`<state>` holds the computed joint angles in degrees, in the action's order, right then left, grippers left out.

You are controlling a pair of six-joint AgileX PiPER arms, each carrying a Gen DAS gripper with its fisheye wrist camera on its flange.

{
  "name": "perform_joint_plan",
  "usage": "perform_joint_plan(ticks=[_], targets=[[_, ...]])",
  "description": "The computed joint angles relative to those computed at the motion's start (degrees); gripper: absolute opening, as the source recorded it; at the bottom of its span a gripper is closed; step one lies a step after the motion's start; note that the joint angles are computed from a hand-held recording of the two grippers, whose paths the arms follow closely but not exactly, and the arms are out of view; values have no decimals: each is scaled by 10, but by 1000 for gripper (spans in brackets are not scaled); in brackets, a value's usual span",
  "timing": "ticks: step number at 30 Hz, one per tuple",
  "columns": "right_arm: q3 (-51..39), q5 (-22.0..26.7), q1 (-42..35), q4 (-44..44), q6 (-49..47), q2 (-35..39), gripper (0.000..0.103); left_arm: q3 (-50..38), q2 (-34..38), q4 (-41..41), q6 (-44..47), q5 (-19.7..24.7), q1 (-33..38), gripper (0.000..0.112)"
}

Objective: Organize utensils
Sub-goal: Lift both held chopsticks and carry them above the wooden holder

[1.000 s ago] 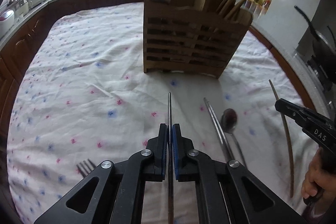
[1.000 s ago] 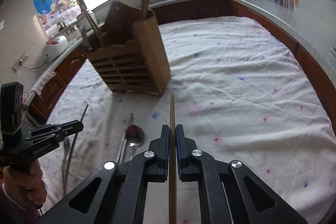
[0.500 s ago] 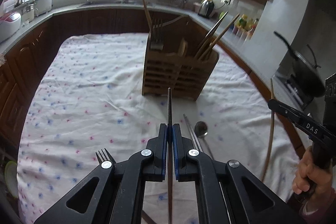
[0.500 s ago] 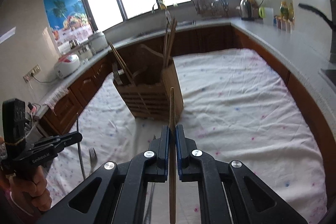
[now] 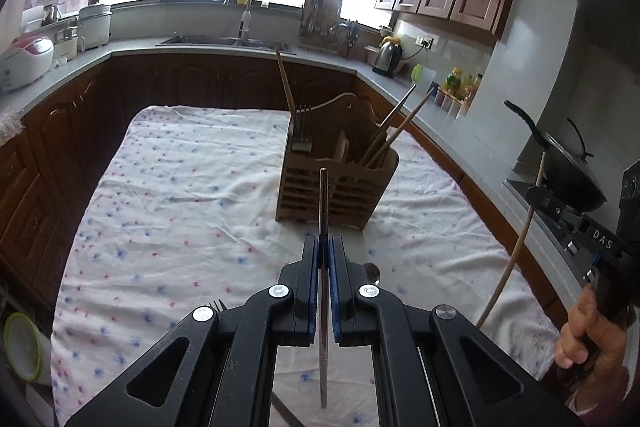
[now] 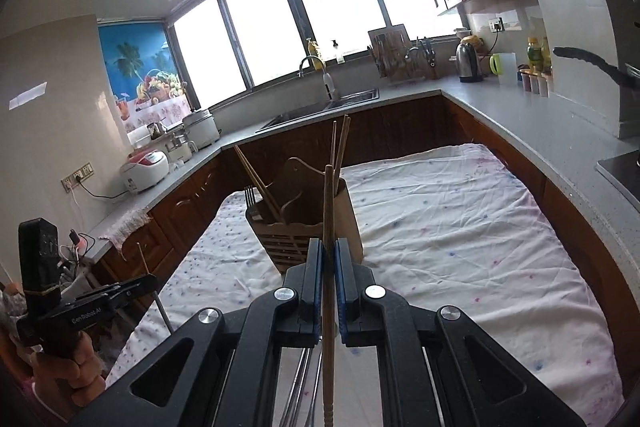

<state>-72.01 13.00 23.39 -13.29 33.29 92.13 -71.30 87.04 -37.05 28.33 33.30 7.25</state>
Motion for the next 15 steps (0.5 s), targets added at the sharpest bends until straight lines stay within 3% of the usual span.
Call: perform_joint_plan(ticks=[15], targets=[[14, -34, -6, -15, 27, 1, 6, -7, -9, -36, 30, -1, 12, 3]])
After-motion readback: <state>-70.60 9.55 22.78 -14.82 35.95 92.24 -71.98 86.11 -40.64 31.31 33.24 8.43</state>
